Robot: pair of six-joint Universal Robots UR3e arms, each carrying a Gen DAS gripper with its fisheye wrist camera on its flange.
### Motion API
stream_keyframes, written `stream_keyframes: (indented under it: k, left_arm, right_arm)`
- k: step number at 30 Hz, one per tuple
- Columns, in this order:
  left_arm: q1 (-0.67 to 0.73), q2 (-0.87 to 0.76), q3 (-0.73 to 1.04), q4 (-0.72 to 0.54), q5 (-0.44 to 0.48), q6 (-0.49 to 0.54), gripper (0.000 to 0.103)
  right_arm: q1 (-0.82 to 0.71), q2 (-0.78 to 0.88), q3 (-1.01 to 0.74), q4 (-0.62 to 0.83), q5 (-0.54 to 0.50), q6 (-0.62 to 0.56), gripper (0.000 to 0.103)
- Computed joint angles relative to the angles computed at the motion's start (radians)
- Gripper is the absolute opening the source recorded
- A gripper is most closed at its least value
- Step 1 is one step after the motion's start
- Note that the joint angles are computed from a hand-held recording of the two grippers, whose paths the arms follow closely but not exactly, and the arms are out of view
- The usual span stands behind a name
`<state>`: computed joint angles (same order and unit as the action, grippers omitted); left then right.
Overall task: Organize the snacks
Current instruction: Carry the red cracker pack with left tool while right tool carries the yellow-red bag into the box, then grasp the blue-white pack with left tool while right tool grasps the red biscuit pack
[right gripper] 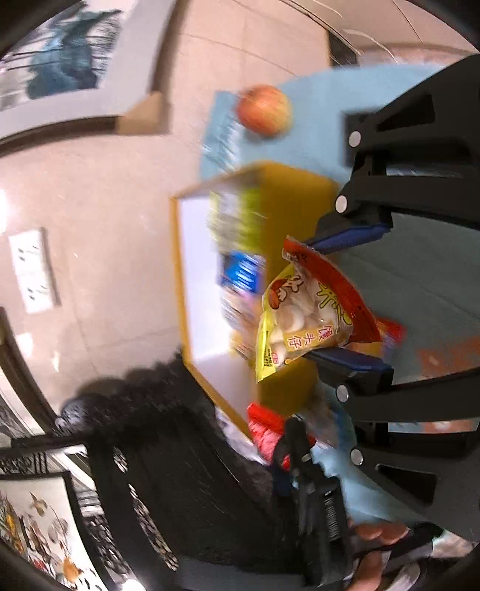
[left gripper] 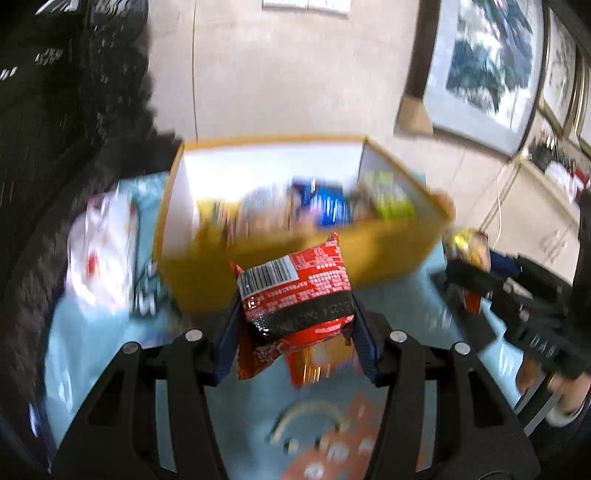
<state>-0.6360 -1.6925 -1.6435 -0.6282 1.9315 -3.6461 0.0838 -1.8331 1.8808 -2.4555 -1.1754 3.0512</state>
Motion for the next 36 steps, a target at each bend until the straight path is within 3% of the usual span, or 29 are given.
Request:
stream_keyframes:
  k: [6,8,9,10,11,12,14,16,21,29,36]
  left_arm:
    - [0.162,-0.176,0.335,-0.119,-0.132,0.073,0.057]
    - [0.201,-0.251,0.421,-0.149,-0.152,0.062,0.068]
    - [0.214,-0.278,0.445,-0.149,-0.163,0.057,0.087]
    - [0.217,-0.310,0.480,-0.166,-0.147,0.033,0.101]
    - [0.210,-0.326,0.496,-0.183,-0.119,0.008,0.101]
    - [0.208,-0.329,0.499,-0.196,-0.114,-0.010,0.101]
    - [0.216,-0.286,0.420,-0.148,-0.165,-0.003,0.101]
    - [0.200,-0.250,0.369,-0.127,-0.142,-0.007,0.101]
    - [0.162,-0.097,0.196,-0.113,-0.068,-0.012,0.101]
    - [0.121,0.154,-0.238,0.026,0.008,-0.194,0.101]
    - [0.076,0.113,-0.409,0.099,0.119,-0.270,0.101]
  right_arm:
    - [0.059,0.306,-0.354,0.016,-0.126,0.007,0.048]
    - [0.074,0.393,-0.435,0.036,-0.157,0.033,0.050]
    - [0.080,0.444,-0.477,0.043,-0.180,0.062,0.053]
    - [0.083,0.481,-0.510,0.060,-0.205,0.086,0.069]
    - [0.088,0.503,-0.530,0.079,-0.235,0.109,0.079]
    - [0.087,0.503,-0.517,0.071,-0.257,0.134,0.080]
    - [0.058,0.433,-0.398,-0.020,-0.214,0.153,0.082]
    - [0.031,0.344,-0.289,-0.065,-0.165,0.141,0.083]
    - [0.046,0.171,-0.118,-0.107,-0.152,0.094,0.090]
    - [0.072,0.012,0.105,-0.114,-0.125,0.092,0.091]
    - [0.060,-0.022,0.214,-0.128,-0.086,0.126,0.091]
